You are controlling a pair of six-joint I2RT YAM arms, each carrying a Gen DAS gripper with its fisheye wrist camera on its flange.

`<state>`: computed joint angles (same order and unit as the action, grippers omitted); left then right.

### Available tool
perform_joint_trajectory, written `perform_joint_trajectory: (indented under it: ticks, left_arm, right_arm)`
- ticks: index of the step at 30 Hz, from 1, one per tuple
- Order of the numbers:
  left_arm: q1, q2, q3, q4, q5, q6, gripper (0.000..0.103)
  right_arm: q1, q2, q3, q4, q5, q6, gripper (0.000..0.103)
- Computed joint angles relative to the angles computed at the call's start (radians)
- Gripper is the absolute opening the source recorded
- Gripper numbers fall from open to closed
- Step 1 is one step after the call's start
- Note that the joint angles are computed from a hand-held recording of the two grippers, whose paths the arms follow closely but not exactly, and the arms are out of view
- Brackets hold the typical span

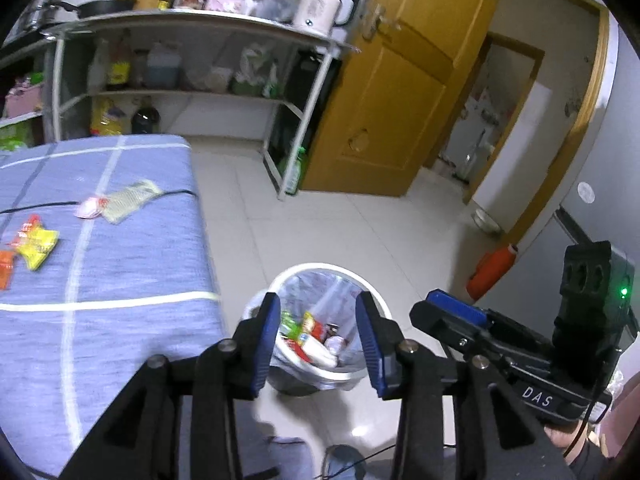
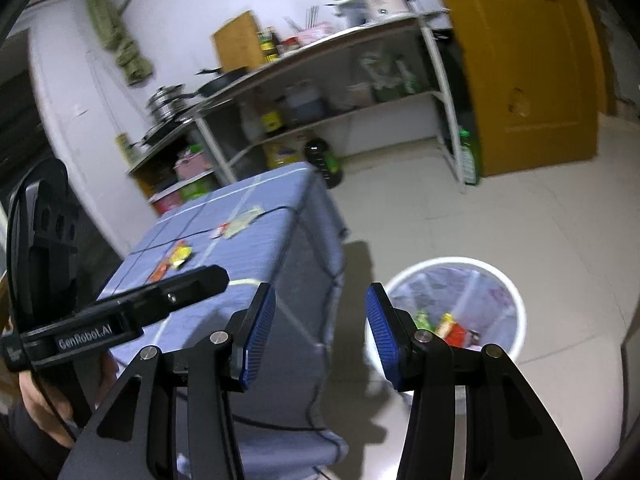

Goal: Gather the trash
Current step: 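Move both tools back over the table toward the remaining packets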

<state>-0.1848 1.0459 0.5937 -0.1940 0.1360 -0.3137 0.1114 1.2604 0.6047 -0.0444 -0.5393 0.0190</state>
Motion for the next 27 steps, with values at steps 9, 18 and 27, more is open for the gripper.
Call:
perform_joint_trajectory:
  ticks: [9, 18, 27]
  left_arm:
    - [0.431, -0.172, -0.071, -0.117, 0.189, 0.215, 0.042]
    - [0.836, -0.003, -0.044, -0.075, 0.345, 0.423, 0.042]
    - [1.003, 0.313, 0.059, 0.038, 0.344, 0.540, 0.054]
  right_arm:
    - [0.224, 0.053, 0.069, 0.023, 0.085, 0.058, 0.048]
    - [0.443, 0.215, 0.248, 0.009, 0.167, 0.067, 0.048]
    - [0.615, 0.437, 0.461, -0.001, 0.217, 0.004, 0.048]
